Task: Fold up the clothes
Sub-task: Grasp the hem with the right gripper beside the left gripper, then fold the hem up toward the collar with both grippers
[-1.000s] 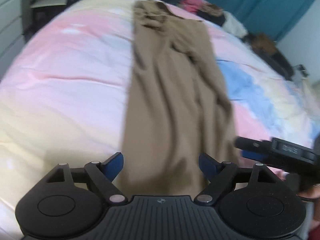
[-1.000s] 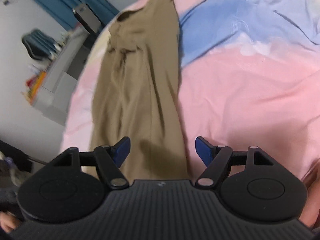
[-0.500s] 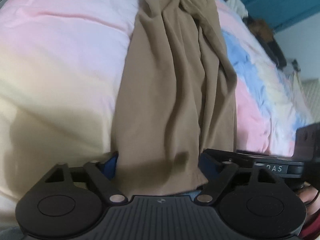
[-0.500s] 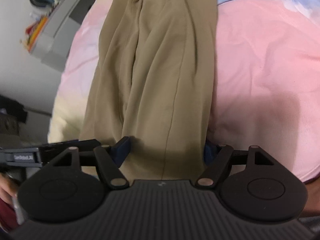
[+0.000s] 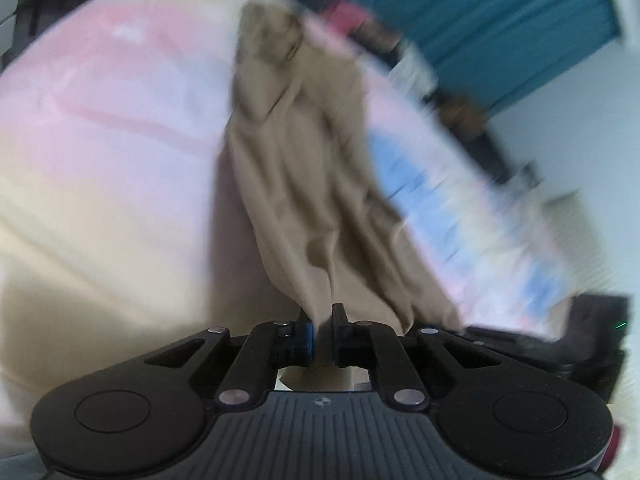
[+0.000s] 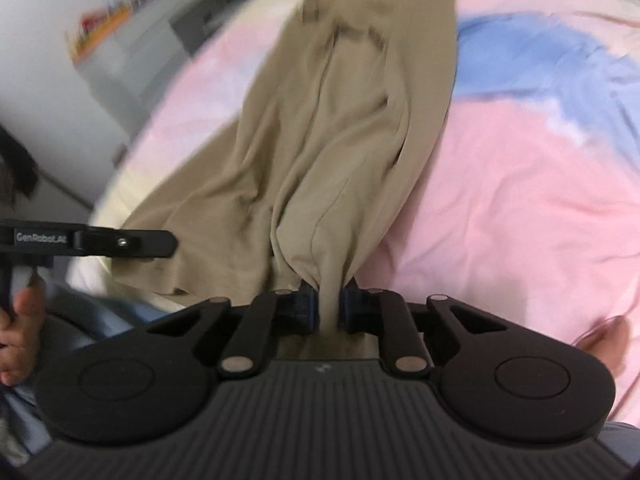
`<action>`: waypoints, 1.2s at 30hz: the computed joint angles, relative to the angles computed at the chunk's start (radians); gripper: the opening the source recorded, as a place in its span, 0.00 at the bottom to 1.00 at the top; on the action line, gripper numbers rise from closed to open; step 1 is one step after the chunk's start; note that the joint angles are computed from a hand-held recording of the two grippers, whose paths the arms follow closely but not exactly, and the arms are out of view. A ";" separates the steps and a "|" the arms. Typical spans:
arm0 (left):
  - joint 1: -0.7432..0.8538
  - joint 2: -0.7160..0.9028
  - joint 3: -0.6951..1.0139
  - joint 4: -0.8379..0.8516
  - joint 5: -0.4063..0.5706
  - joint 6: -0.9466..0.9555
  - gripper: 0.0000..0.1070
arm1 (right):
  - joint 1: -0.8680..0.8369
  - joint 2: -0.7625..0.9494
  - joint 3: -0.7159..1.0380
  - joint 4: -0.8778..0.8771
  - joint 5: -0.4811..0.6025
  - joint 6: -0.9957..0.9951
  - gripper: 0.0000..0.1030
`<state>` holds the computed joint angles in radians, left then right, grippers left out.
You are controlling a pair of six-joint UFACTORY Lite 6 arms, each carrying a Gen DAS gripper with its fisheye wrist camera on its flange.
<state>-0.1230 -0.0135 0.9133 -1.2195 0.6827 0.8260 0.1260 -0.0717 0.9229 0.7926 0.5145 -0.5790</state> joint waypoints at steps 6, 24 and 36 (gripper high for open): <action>0.072 -0.249 -0.032 -0.091 0.084 0.017 0.08 | -0.094 -0.196 0.026 0.140 0.094 -0.087 0.14; 0.016 -0.591 -0.158 0.040 -0.041 -0.181 0.08 | -0.227 -0.280 -0.008 0.343 0.193 -0.256 0.14; -0.167 0.385 0.692 0.127 -0.397 -0.106 0.09 | -0.093 0.451 0.567 0.611 -0.191 -0.472 0.14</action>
